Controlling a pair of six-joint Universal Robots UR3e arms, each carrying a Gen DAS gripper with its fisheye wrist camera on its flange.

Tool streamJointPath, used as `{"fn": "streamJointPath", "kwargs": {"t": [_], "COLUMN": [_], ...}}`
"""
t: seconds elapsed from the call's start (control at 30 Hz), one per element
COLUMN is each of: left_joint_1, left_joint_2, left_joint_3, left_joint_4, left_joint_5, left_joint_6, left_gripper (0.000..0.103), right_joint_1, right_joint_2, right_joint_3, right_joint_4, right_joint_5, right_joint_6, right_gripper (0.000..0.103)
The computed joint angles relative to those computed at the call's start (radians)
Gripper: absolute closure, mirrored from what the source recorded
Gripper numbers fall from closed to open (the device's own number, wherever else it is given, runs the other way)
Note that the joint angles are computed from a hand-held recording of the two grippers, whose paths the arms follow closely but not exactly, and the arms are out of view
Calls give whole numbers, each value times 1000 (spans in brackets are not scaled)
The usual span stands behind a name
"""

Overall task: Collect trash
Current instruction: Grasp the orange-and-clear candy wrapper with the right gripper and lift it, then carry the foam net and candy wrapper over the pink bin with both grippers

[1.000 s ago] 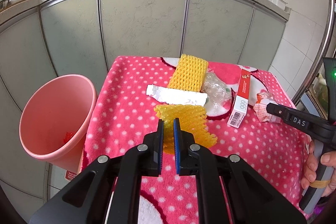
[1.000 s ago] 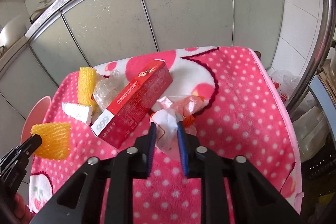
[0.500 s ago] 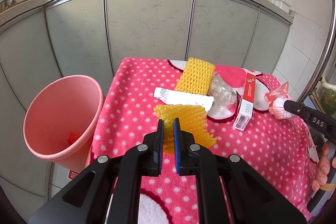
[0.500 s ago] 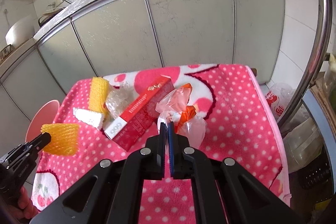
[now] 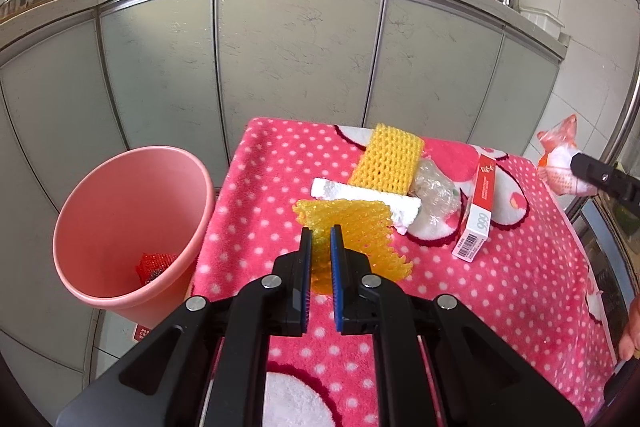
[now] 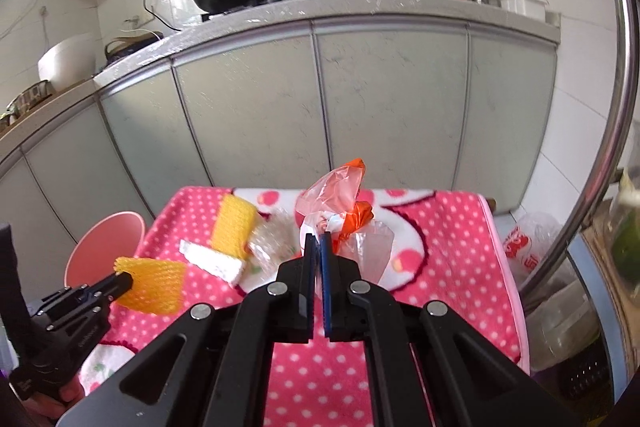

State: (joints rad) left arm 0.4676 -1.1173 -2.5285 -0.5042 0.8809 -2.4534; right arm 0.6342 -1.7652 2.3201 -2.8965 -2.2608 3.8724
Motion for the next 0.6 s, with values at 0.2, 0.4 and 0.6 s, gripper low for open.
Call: {"fn": "streamJointPath", "kwargs": {"t": [0.2, 0.4, 0.6], "left_joint_1": [37, 81, 122], "left_joint_2": [6, 16, 10], "left_joint_3": [10, 19, 27], "left_joint_4": [-27, -59, -70], "left_joint_5": [-21, -43, -57], "left_joint_6": [11, 23, 30], "left_gripper": [95, 95, 95], "right_joint_1": [46, 73, 91], "right_joint_2": [70, 152, 250], "right_joint_3": [-98, -189, -304], "right_joint_4": [19, 18, 11], "right_joint_5": [-25, -21, 5], "right_joint_6": [-14, -52, -109], "right_gripper": [101, 101, 101]}}
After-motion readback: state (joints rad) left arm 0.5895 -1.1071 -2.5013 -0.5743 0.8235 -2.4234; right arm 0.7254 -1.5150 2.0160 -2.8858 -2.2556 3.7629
